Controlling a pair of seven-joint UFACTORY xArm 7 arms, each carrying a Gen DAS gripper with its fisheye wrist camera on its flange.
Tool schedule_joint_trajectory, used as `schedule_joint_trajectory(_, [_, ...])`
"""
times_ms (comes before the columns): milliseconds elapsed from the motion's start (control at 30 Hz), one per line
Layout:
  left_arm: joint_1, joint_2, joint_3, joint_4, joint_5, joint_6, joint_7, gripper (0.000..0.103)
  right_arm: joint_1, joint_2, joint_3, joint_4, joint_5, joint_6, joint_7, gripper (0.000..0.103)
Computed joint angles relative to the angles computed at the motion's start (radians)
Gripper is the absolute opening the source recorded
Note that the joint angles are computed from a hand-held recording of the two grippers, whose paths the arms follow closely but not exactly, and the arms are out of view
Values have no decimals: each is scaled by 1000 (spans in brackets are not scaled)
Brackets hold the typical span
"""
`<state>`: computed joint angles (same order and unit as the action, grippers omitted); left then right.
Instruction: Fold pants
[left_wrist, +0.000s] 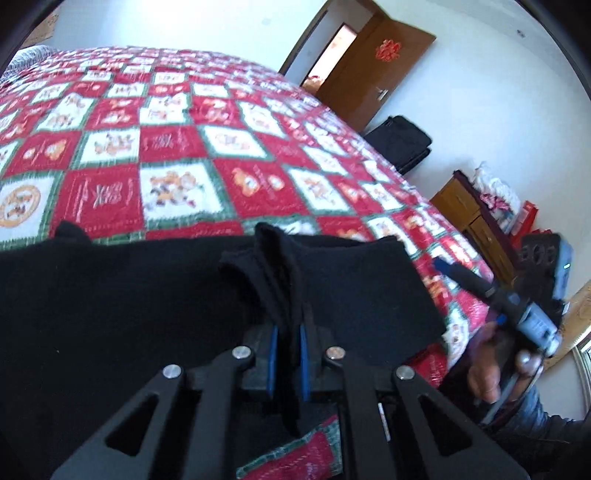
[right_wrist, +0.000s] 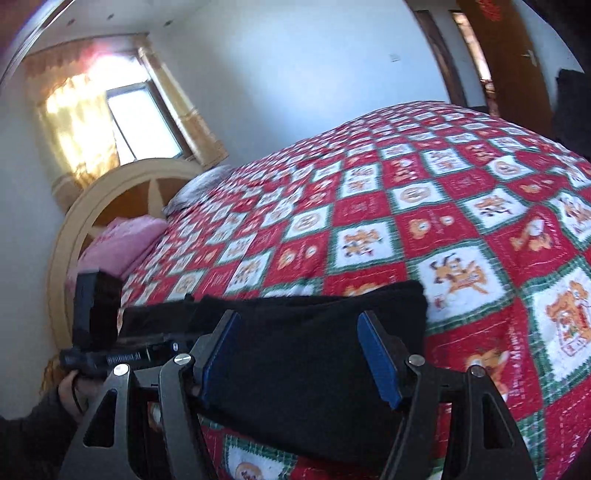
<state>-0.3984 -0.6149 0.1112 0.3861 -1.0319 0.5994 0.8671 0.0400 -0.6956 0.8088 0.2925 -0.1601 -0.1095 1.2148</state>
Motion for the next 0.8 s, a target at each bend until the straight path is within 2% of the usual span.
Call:
schedule_joint_trajectory(233, [-10,-91,-10,-23,30,-36,-14,10,-6,8,3,-9,4,14,21,67])
schedule_joint_trajectory(333, [-19,-59,-21,-30,63,-107,-32,10,-5,13,-1,-9,-3,9,23,67])
schedule_joint_trajectory(433, [-19,9,-10,-32,104,-129,-63,10,10,76,-24,7,-18,14,-4,67])
schedule_joint_trajectory(533, [-49,51,22,-40,74,-157,-39,16,43,179,-71,40,-28,91,-33,67])
schedule_joint_trajectory(633, [-53,36,16,-49,64,-167,-29,18,21,196,-50,51,-64,115,-20,67])
schedule_joint_trajectory(667, [-50,25,9,-54,75,-171,-34,22,37,193,-64,61,-71,138,-23,67])
schedule_joint_trajectory(733, [-46,6,-3,-67,95,-189,-55,40,76,171,-94,64,-79,170,-12,67])
schedule_joint_trajectory(800, [-45,-26,-22,-95,113,-262,-77,68,173,162,-176,57,-68,179,-25,67])
